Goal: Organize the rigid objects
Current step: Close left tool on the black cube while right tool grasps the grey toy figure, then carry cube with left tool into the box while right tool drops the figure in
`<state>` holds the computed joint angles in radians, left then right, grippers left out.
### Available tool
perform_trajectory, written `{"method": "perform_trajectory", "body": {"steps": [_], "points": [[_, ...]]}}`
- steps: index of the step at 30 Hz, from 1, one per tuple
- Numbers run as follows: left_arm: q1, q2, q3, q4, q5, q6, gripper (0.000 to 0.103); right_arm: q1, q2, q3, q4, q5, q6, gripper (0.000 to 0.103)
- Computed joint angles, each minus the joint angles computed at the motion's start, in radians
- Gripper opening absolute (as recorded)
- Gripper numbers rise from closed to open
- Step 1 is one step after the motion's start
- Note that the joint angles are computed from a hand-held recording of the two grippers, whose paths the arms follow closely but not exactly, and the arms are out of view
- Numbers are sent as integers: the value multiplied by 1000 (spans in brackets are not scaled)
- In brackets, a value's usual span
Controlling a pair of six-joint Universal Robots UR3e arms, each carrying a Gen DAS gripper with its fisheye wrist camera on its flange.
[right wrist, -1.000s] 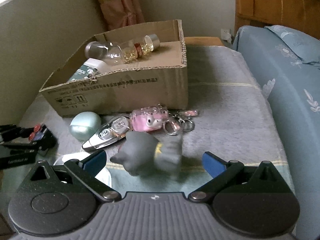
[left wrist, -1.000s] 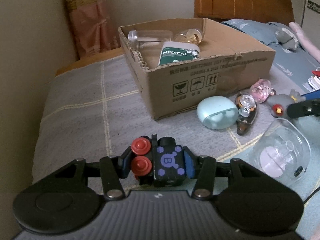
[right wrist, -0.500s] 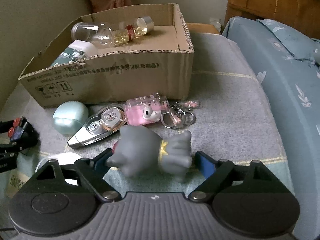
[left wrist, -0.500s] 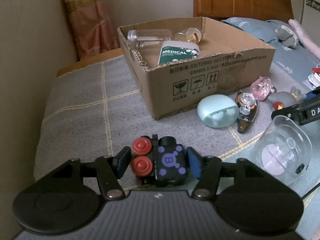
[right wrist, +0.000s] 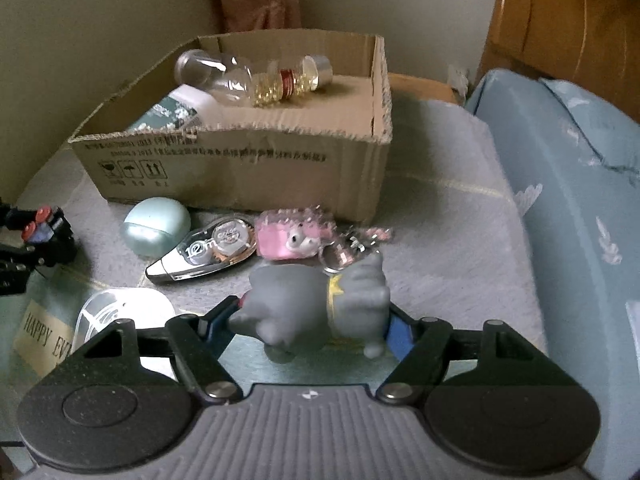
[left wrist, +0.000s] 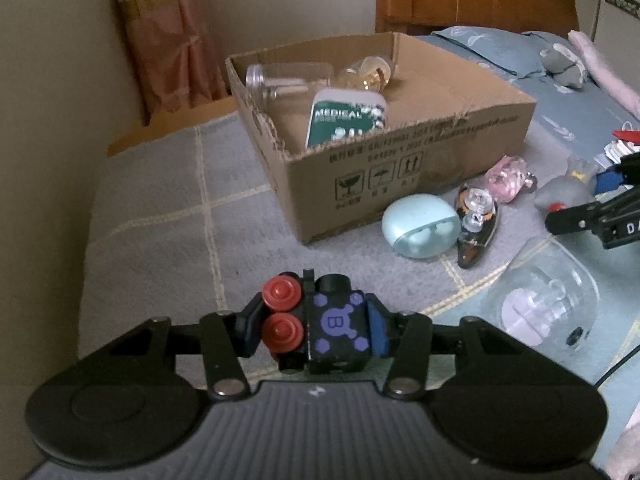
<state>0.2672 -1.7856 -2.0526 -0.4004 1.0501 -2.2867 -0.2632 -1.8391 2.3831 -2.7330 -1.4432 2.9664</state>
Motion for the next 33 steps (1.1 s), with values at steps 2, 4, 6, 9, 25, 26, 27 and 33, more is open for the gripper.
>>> {"method": "perform_trajectory", "body": {"steps": [2, 4, 6, 9, 25, 26, 27, 33], "points": [[4, 27, 8, -42, -5, 5, 50, -23, -37, -4, 34, 19, -47, 79], [7, 54, 17, -85, -10, 10, 50, -40, -64, -14, 64, 32, -84, 79], [7, 77, 21, -112, -11, 13, 50, -69, -101, -20, 103, 62, -127, 79], [1, 111, 32, -146, -5, 16, 50, -117, -158, -44, 183, 119, -189, 79], [-36, 120, 208, -247, -53, -5, 50, -76, 93, -403, 161, 233, -247, 79], [-42, 107, 227, -247, -53, -7, 50, -58, 127, -432, 150, 220, -238, 79], [-45, 99, 242, -250, -54, -7, 50, -42, 160, -460, 143, 211, -234, 79], [-76, 29, 317, -221, -26, -29, 50, 21, 307, -603, 155, 170, -222, 80]]}}
